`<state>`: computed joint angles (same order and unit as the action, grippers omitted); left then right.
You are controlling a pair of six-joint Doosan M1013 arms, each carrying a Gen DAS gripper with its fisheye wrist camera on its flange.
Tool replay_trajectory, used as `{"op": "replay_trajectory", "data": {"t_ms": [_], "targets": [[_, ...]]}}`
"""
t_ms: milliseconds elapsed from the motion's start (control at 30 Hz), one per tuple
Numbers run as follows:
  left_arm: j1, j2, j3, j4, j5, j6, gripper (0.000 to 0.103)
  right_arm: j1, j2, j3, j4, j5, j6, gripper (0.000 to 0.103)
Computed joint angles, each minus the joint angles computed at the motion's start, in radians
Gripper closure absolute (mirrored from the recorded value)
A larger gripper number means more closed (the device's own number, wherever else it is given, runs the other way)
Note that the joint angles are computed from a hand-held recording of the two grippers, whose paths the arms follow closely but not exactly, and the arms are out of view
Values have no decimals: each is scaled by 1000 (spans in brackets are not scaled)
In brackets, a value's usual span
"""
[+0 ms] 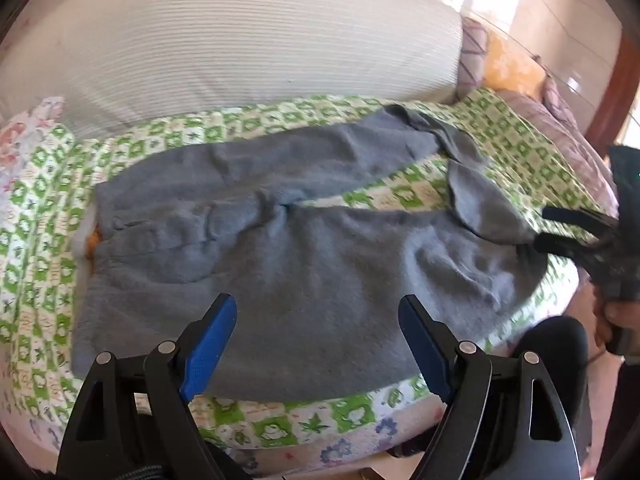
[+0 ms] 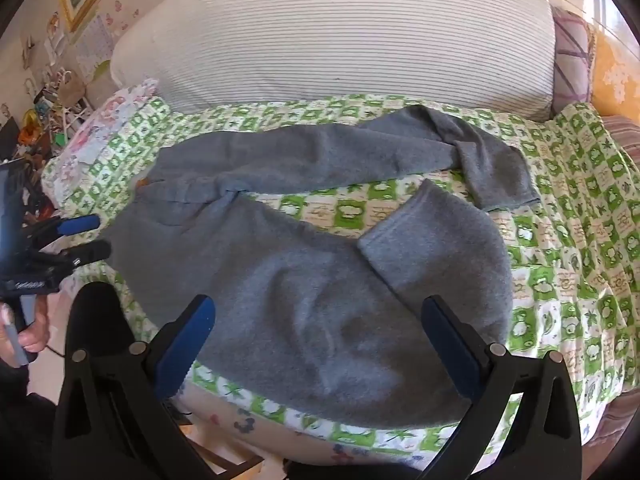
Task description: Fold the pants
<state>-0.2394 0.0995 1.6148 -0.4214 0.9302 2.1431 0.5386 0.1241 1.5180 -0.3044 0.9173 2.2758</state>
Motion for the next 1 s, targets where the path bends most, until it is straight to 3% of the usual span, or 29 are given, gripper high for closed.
{"op": "replay_trajectory", "data": {"t_ms": [300,500,600,767,1000], "targets": [[-23,13,15,-30,84,105,19,-68,71,-42,38,-3,-28,0],[-50,23,28,-26,122,174,19,-79,112,-76,71,36,-46,0],[-61,25,34,-17,129,206,19,-83,128,-81,65,3,-62,0],[-73,35,36,-4,140,237,19,-86,158,-106,65,54,-95,0],[-93,47,49,26,123,267,19,-82,193,-139,-35,138,-77,0]]}}
